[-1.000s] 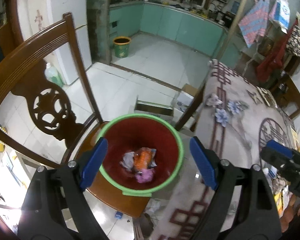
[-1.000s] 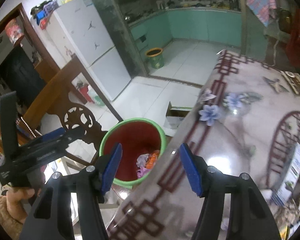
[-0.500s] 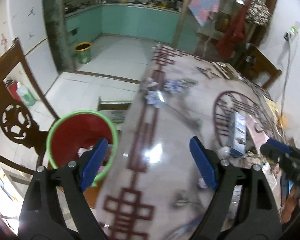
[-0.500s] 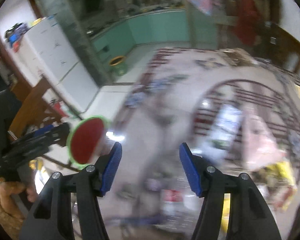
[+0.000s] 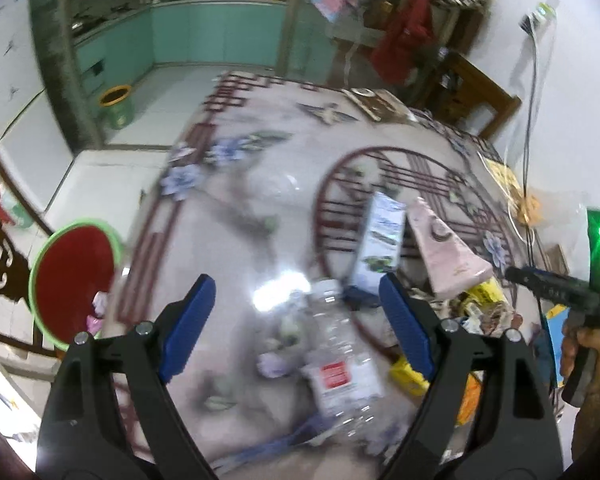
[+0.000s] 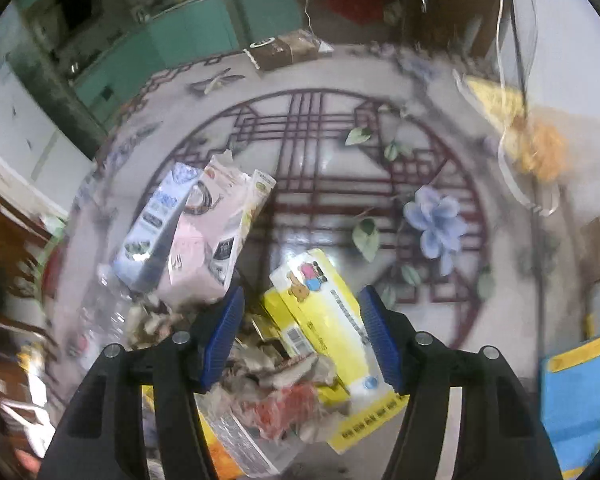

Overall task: Collect trash
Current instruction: 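Grasp the toothpaste box with the left tool while the right tool grasps the pink carton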

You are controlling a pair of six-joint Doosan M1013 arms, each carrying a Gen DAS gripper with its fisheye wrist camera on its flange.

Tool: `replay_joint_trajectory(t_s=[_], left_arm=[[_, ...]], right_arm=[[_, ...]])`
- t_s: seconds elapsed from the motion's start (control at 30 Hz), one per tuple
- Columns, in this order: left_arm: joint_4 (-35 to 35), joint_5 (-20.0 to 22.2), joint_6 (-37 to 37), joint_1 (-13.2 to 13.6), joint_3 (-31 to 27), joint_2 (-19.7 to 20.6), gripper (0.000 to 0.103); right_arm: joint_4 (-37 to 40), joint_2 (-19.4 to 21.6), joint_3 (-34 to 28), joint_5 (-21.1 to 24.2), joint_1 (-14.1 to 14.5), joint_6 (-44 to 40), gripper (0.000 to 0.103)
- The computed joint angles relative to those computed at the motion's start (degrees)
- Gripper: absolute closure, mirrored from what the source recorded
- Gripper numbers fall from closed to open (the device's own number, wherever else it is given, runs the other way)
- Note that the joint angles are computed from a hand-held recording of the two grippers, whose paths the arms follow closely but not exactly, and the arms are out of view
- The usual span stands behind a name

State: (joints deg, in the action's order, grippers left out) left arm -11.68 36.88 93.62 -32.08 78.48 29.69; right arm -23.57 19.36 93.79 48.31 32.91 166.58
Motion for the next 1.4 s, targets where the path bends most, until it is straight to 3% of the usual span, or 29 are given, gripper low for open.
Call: replay_joint_trajectory(t_s=[0.07,0.1,0.2,0.27,0.33,0.37,0.4,0.43,0.53,0.6,0.67,0.7,0.87,1.03,1.07,1.17,1.27,1.4], left_arm=[[0.69,1.33,-1.26,-0.97,-1.70,1.33,0.021],[0.97,2.71,-2.19,-1.39,-3.01,2.32,0.021],[2.86,5.14,-4.39,-2.43,-5.61,4.35,0.021],[4.87,5.88,-5.56,-3.17,-6.52,5.09,0.021],[6.22,6.73,-6.28,-3.50,-7.30,5.73,0.021],[6.65,7.23,-6.46,-3.59,-7.76,6.09,0.021],[7.22,7.77,-6.74,-3.70,-8.32,6.59,0.021],[7.49,8.01,-6.89,-3.72,-8.60,6.82,0.021],[8.37,9.50,-7.52,-3.97,-10.47,8.40,0.021],[7.82,10.52,-6.60,-4.16,-12.07,9.72,0.021],[7.61,10.97,-5.54,-4.48,-13.33,10.70,0.021],[7.22,11.35,-4.14,-4.76,-14.46,11.59,0.021],[6.27,15.26,-0.05,-5.69,-20.05,15.88,0.021],[6.76,18.81,1.04,-6.43,-24.05,19.27,0.022],[6.58,19.25,0.92,-6.40,-24.43,19.63,0.026],[4.99,20.37,0.53,-5.98,-25.00,20.22,0.054],[3.76,20.16,1.05,-5.60,-24.52,19.82,0.055],[2.64,15.86,1.59,-5.29,-21.43,16.91,0.055]], right_arm=[[1.35,0.19,-0.04,-3.99,-1.09,-1.62,0.041],[3.40,0.66,-0.38,-6.49,-1.94,-3.81,0.032],[16.34,3.13,-2.39,-11.44,-5.02,-15.05,0.028],[22.64,5.15,-4.39,-10.95,-6.22,-21.88,0.028],[26.49,7.22,-6.44,-7.52,-7.11,-26.11,0.028],[30.66,7.72,-6.31,-8.25,-7.76,-29.41,0.034],[35.68,7.89,-5.66,-9.84,-8.41,-33.27,0.048],[38.57,7.95,-5.22,-10.80,-8.82,-35.56,0.052],[40.91,7.37,-3.56,-14.17,-9.24,-37.69,0.054],[43.97,5.87,-1.17,-18.98,-9.68,-39.63,0.055],[41.94,3.87,1.07,-23.28,-9.68,-36.90,0.055],[36.89,2.63,2.11,-24.94,-9.46,-31.88,0.055],[17.10,-0.68,4.54,-26.09,-8.80,-12.47,0.054],[13.25,-1.52,5.96,-26.04,-8.57,-6.77,0.054],[12.66,-1.42,5.94,-25.77,-8.38,-5.97,0.054],[11.61,-1.19,5.94,-25.62,-7.88,-4.07,0.054],[9.20,-1.00,5.44,-24.92,-7.05,-1.64,0.054],[4.69,-0.61,4.05,-23.77,-5.64,1.72,0.054]])
